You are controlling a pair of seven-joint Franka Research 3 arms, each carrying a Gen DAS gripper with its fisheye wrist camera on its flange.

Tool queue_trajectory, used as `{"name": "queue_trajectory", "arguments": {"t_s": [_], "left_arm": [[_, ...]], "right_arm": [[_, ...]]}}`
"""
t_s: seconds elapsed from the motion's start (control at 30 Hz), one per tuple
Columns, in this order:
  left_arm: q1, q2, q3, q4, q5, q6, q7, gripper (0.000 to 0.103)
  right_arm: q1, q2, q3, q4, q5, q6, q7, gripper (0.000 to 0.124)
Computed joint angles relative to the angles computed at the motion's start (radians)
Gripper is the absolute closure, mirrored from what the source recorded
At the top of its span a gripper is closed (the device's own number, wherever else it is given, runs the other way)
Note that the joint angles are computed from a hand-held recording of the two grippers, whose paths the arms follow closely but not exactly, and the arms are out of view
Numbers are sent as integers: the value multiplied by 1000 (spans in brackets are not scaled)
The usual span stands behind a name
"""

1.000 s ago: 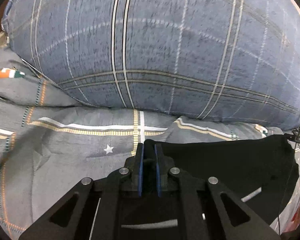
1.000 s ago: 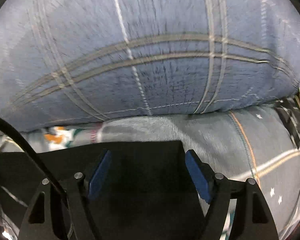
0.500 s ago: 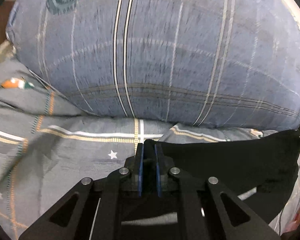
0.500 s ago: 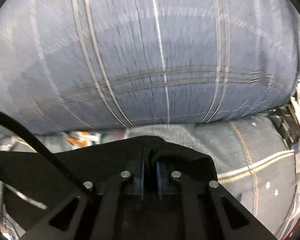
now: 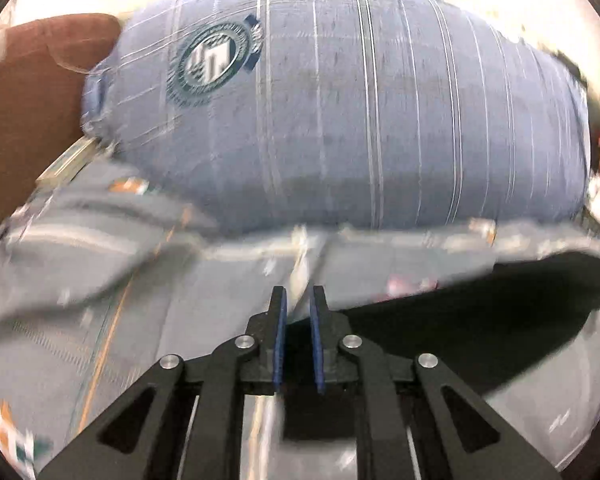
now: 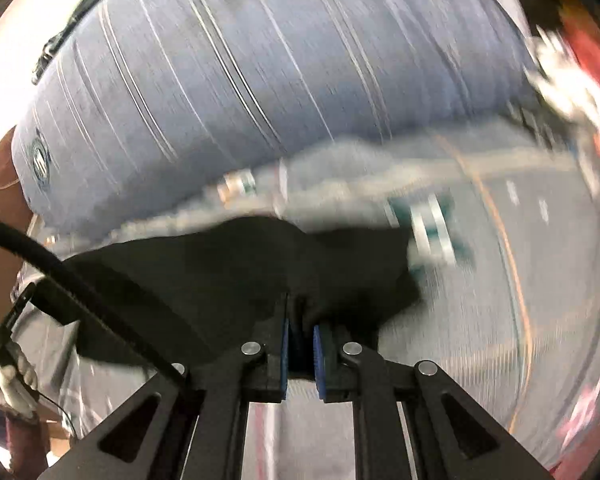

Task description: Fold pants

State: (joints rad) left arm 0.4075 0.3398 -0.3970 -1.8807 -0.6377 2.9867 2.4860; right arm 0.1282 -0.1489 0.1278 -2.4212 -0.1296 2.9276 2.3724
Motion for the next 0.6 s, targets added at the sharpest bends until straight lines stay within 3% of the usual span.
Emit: {"name": "queue_trajectory", "arguments": {"t_s": [0.07,0.13,0.23,0.27,0.33,0.37,0.5,0.6], "left_arm": [[44,-35,-8,-88,-45,-13,40,90],[53,-65,35,-142,-77,-65,20,90],[87,-96,79,-159,-186,-176,15,88],[98,-104,94,-155,-223,-222,10,84],[103,-105,124,-135,-267,-298,-9,55],[105,-94,137,-112,-292,-348,-26,50],[67,-32,182,-16,-312,-507,-133,47],[-23,12,210,44,-233,-472,-192,47]], "right_arm": [[21,-19,-11,-74,54,-12,-27,109],[-5,-38,20,-144,15,-34,48,103],[-34,-84,43,-228,13,41,113,85],[-55,-93,58,-239,3,57,133,80],[-120,-122,113,-262,-35,84,199,75],[-143,-129,133,-264,-47,86,218,71],[-228,-144,206,-284,-87,138,306,66],[-200,-146,177,-308,-31,202,275,66]]}}
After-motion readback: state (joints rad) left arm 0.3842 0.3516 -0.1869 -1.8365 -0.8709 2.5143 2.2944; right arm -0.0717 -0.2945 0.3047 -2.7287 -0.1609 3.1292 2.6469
